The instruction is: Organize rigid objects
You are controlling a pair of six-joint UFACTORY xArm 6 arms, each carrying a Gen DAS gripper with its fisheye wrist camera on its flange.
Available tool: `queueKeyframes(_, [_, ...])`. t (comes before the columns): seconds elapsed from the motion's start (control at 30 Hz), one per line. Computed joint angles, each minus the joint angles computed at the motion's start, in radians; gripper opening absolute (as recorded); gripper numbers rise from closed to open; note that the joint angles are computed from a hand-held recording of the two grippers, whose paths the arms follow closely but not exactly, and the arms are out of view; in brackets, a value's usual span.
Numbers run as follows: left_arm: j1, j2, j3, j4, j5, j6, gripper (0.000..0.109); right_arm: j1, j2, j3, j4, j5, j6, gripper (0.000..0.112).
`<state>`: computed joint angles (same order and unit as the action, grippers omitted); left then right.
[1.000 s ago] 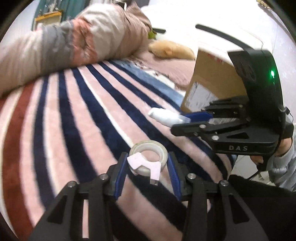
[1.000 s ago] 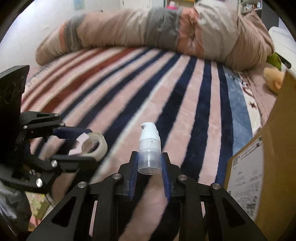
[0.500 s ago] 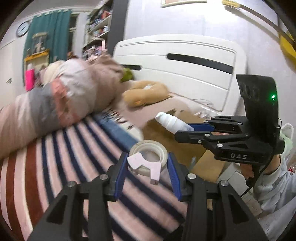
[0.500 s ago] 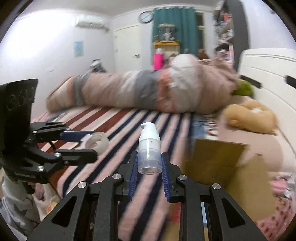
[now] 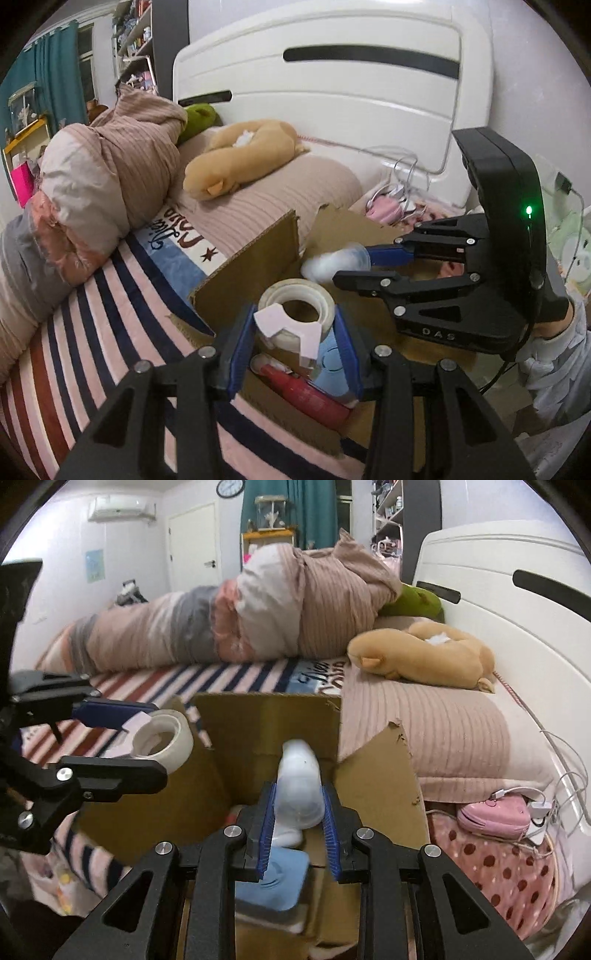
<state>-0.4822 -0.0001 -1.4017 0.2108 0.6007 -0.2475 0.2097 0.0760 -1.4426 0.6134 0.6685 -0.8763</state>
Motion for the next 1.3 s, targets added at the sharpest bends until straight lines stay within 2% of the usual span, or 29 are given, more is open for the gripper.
queueKeyframes(0.07, [0.004, 0.027, -0.027, -0.002, 0.015, 0.005, 0.039, 0.005, 0.010, 0.007, -0.005, -0.029, -0.010, 0.020])
queueKeyframes(0.23, [0.012, 0.075, -0.068, 0.002, 0.039, 0.013, 0.040, -0.022, 0.020, -0.004, 0.085, 0.031, -0.069, 0.022])
queueKeyframes(0.3, [0.016, 0.077, -0.065, 0.008, 0.034, 0.009, 0.046, -0.025, 0.016, -0.001, 0.100, 0.034, -0.080, 0.023])
queueKeyframes(0.37, [0.017, 0.072, -0.057, 0.019, 0.020, -0.004, 0.059, -0.022, 0.014, 0.000, 0.105, 0.034, -0.081, 0.026])
queueKeyframes(0.5, [0.019, 0.038, -0.023, 0.028, 0.004, -0.021, 0.063, -0.023, 0.003, 0.007, 0.114, 0.037, -0.089, 0.027])
queueKeyframes(0.57, [0.021, 0.007, 0.007, 0.060, -0.013, -0.062, 0.075, -0.022, -0.003, 0.007, 0.116, 0.038, -0.087, 0.028])
queueKeyframes(0.63, [0.022, -0.030, 0.041, 0.108, -0.029, -0.117, 0.080, -0.023, -0.016, 0.013, 0.130, 0.045, -0.093, 0.034])
queueKeyframes(0.7, [0.023, -0.077, 0.082, 0.167, -0.043, -0.193, 0.083, -0.027, -0.037, 0.024, 0.164, 0.057, -0.120, 0.044])
queueKeyframes(0.83, [0.012, -0.176, 0.156, 0.412, -0.026, -0.475, 0.095, -0.021, -0.096, 0.065, 0.260, 0.054, -0.230, 0.068])
queueKeyframes(0.87, [0.002, -0.203, 0.172, 0.508, 0.004, -0.578, 0.098, -0.021, -0.110, 0.074, 0.292, 0.057, -0.266, 0.073])
queueKeyframes(0.93, [-0.023, -0.248, 0.197, 0.662, 0.085, -0.758, 0.100, -0.024, -0.136, 0.088, 0.377, 0.079, -0.353, 0.095])
queueKeyframes(1.0, [-0.045, -0.285, 0.222, 0.737, 0.156, -0.875, 0.101, -0.040, -0.157, 0.096, 0.485, 0.134, -0.449, 0.102])
queueKeyframes(1.17, [-0.081, -0.348, 0.280, 0.832, 0.306, -1.064, 0.101, -0.051, -0.177, 0.108, 0.588, 0.188, -0.523, 0.103])
queueKeyframes(1.3, [-0.087, -0.376, 0.323, 0.875, 0.336, -1.164, 0.101, -0.051, -0.189, 0.131, 0.637, 0.202, -0.565, 0.103])
